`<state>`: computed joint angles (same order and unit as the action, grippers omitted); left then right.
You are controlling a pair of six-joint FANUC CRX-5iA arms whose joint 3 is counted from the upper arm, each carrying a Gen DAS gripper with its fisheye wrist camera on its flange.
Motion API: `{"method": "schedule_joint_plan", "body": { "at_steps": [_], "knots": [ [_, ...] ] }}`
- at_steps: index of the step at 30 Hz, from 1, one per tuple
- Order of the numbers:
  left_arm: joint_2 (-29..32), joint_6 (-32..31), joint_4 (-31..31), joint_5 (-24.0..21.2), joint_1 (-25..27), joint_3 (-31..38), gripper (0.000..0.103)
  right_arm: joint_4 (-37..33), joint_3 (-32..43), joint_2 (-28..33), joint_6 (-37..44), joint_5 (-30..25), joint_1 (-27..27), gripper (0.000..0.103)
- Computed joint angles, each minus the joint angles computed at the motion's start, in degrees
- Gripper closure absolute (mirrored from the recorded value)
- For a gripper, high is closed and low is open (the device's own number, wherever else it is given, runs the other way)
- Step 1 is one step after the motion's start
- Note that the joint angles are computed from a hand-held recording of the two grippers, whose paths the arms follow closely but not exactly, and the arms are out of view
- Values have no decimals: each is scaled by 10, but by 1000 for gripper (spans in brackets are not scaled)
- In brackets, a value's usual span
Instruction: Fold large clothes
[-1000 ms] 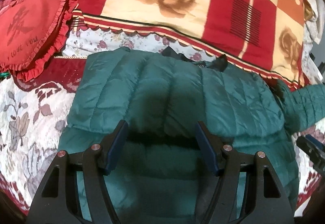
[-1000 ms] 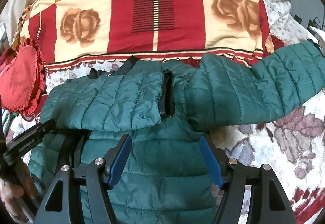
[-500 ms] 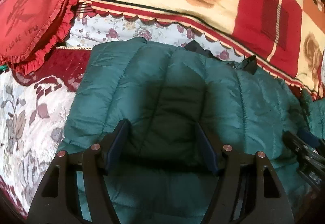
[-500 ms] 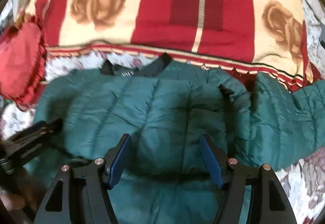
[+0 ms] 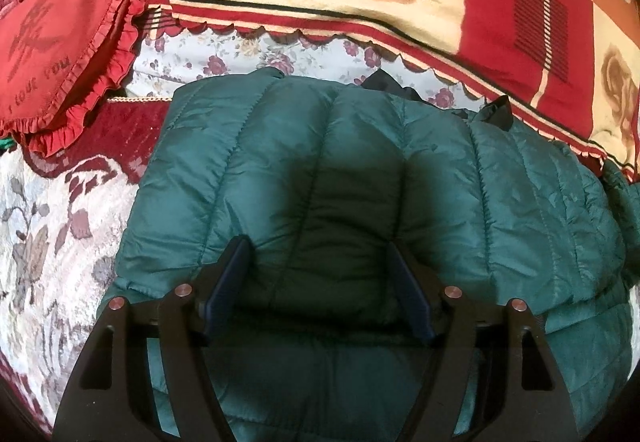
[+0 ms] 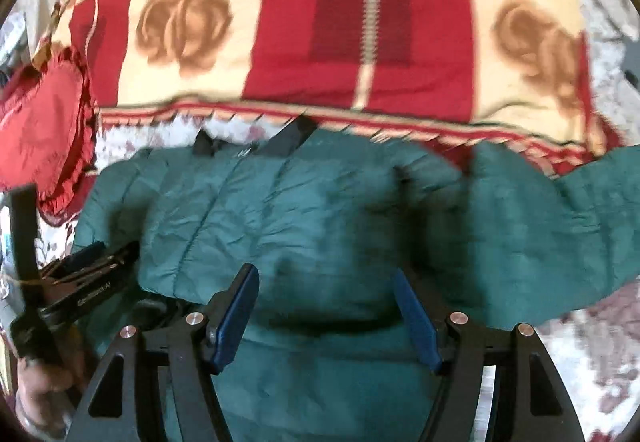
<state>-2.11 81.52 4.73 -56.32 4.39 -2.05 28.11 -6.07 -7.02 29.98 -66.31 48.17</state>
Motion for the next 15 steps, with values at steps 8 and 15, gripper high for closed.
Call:
{"method": "schedule_joint_plan", "body": {
  "at_steps": [8,15],
  "knots": [
    [-6,-7,18,11,8,-14,30,70,-66,-100,-77,-90,-64,26],
    [-7,-6,20,15,8,-17,29,86,-66,-119,-89,-121,-174,26]
  ]
}}
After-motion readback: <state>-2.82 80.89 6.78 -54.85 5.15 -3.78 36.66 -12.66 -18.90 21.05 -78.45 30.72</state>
